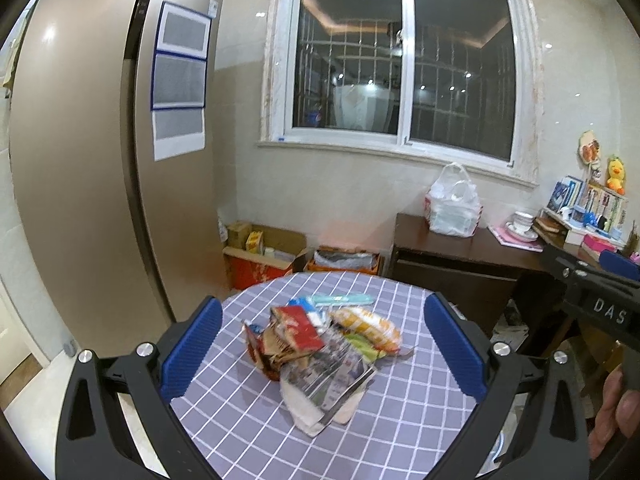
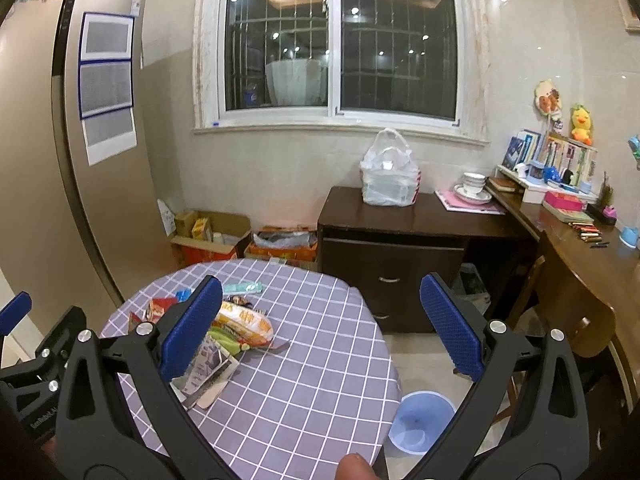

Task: Collect trash
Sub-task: 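Grasp the brown paper bag with the left tool while the right tool grasps the yellow chip bag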

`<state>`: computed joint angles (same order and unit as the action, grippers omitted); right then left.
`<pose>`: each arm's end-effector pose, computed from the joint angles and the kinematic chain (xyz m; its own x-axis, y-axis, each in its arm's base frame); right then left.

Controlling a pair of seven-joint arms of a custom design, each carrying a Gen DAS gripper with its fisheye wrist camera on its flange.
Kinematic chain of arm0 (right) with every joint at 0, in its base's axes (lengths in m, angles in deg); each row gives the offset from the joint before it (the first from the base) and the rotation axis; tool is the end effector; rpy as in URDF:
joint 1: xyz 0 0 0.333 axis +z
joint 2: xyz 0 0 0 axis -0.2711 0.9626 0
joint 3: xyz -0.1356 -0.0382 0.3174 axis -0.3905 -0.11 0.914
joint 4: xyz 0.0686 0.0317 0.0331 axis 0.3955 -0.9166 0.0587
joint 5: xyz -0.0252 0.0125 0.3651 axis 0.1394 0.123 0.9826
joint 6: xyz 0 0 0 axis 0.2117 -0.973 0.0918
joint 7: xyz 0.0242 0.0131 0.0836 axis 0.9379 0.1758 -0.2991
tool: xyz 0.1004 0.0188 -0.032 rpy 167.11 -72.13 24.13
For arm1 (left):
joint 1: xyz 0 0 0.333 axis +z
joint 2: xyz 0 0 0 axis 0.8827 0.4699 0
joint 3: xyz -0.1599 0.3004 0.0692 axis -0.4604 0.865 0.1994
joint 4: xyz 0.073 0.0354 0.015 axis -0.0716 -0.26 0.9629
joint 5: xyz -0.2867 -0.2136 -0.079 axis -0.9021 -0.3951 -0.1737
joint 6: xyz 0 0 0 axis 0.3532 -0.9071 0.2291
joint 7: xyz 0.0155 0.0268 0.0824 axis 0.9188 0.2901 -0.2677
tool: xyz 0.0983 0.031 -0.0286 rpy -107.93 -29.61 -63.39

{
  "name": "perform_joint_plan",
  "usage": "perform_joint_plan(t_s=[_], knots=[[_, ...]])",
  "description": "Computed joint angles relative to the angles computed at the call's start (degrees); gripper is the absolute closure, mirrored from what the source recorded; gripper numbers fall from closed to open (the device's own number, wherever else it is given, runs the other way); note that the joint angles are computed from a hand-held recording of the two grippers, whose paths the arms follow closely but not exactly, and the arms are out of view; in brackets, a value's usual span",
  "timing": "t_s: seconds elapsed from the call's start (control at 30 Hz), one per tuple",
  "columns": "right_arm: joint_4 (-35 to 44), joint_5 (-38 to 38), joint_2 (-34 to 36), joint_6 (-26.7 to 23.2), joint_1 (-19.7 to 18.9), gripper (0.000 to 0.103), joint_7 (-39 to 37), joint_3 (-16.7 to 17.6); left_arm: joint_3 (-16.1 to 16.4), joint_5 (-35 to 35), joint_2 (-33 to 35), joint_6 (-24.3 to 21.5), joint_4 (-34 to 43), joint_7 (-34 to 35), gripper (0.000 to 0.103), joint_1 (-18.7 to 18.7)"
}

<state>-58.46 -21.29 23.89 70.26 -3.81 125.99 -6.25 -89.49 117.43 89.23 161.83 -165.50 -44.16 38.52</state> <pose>0.5579 0.1542 0.7664 -0.0447 -0.9989 -0.0147 -0.4287 0.0325 -0.9028 0.5443 -0.3318 0.7486 0.0770 -0.9963 0.0375 -0.4147 -0.0663 -0.9076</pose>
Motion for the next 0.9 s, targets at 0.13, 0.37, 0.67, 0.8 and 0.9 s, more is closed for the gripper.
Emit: perform_joint_plan(t_s=[0.13,0.37,0.67,0.8,0.9], knots=[[0.58,2.70,1.82,-0.97,0.39,0.006,-2.93,-0.14,0.26,-1.45,-0.83,0.51,-3.04,-0.08,0.004,1.29],[3.39,6.92,6.06,-4.54,2.37,0.006,-7.19,-1.21,0.26,-4.88,-1.09,0.84,-7.15,1.26,0.004,3.73],[7.57,11.62,11.27,-8.81,4.54,0.006,-12.17,-2.85,1.14,-8.64,1.50,-0.77,-8.15,3.28,0.004,5.75],[9.83,14.22,13.71,-10.50,5.20,0.006,-15.06,-3.13,2.10,-10.09,3.29,-1.86,-7.29,3.50,0.004,6.70],[12.16,16.66,15.93,-11.63,5.68,0.006,-17.66,-3.13,2.58,-10.87,5.27,-2.67,-5.46,5.10,0.004,7.02]])
